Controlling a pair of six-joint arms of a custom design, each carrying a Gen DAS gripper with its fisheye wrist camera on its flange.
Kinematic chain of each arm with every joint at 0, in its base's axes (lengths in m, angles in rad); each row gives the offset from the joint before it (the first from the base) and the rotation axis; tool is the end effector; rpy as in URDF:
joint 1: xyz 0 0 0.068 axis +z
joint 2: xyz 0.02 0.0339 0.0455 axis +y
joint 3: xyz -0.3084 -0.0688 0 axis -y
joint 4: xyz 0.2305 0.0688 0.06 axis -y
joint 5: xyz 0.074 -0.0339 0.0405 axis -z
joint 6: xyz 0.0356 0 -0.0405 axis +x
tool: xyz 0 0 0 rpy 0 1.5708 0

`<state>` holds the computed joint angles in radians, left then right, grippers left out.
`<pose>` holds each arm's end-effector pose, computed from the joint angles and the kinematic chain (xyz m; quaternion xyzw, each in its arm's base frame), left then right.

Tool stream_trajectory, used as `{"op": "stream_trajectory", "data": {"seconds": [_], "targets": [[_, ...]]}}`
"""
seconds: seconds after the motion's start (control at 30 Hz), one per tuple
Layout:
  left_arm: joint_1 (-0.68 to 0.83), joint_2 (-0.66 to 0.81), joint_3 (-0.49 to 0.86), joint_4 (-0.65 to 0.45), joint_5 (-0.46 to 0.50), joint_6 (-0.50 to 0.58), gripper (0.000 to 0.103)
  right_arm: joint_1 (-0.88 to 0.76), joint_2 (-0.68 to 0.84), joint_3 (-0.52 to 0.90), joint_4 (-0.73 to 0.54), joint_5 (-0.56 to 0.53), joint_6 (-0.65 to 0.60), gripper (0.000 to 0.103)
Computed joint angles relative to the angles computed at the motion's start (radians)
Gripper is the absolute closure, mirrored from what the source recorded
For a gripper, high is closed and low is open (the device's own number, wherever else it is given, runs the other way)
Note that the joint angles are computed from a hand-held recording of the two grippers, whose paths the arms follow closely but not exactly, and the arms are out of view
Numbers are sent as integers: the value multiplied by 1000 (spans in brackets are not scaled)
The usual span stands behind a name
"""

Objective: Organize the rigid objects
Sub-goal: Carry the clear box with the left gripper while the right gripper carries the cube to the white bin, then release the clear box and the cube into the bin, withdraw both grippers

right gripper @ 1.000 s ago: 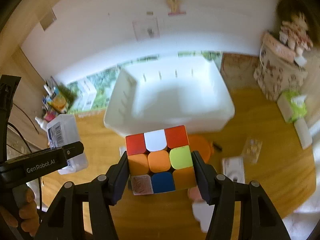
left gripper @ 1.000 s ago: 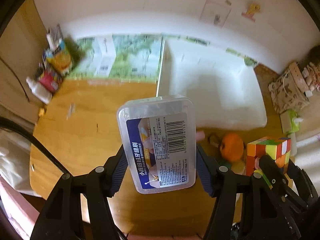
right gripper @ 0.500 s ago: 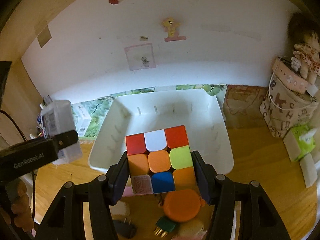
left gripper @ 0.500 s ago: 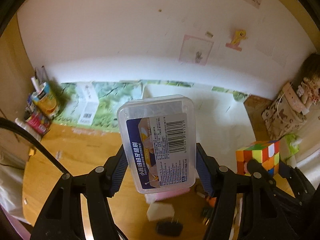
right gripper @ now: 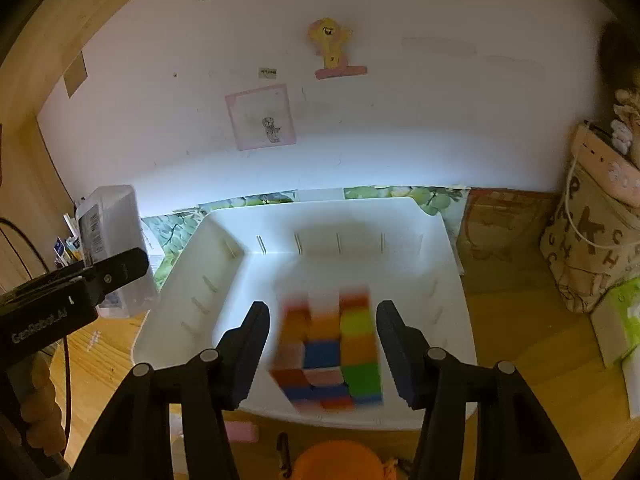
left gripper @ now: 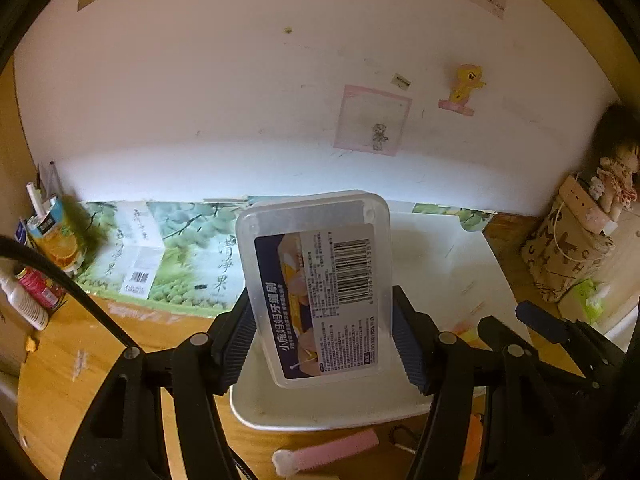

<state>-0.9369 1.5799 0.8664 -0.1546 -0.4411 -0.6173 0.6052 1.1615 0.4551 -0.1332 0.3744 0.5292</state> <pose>0.1929 -0.2367 0.2354 0.0714 0.9165 -0.0890 0.3835 0.1580 0.0935 0.2127 0.0316 0.9195 0.0421 0.3896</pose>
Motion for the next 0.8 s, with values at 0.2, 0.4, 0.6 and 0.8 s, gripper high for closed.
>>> {"op": "stream_trajectory", "data": {"seconds": [0.2, 0.4, 0.6, 0.8], "targets": [[-10, 41, 19, 40, -45, 53, 36, 0, 37, -2, 27, -8, -48, 47], [-26, 51, 37, 22, -72, 68, 28, 28, 13, 5, -4, 18, -39, 47], [-36, 10, 29, 9, -81, 48, 24, 56, -31, 24, -58, 46, -27, 45], [-81, -66, 21, -28, -152, 37, 24, 136, -106, 55, -155, 127, 24, 35]]}}
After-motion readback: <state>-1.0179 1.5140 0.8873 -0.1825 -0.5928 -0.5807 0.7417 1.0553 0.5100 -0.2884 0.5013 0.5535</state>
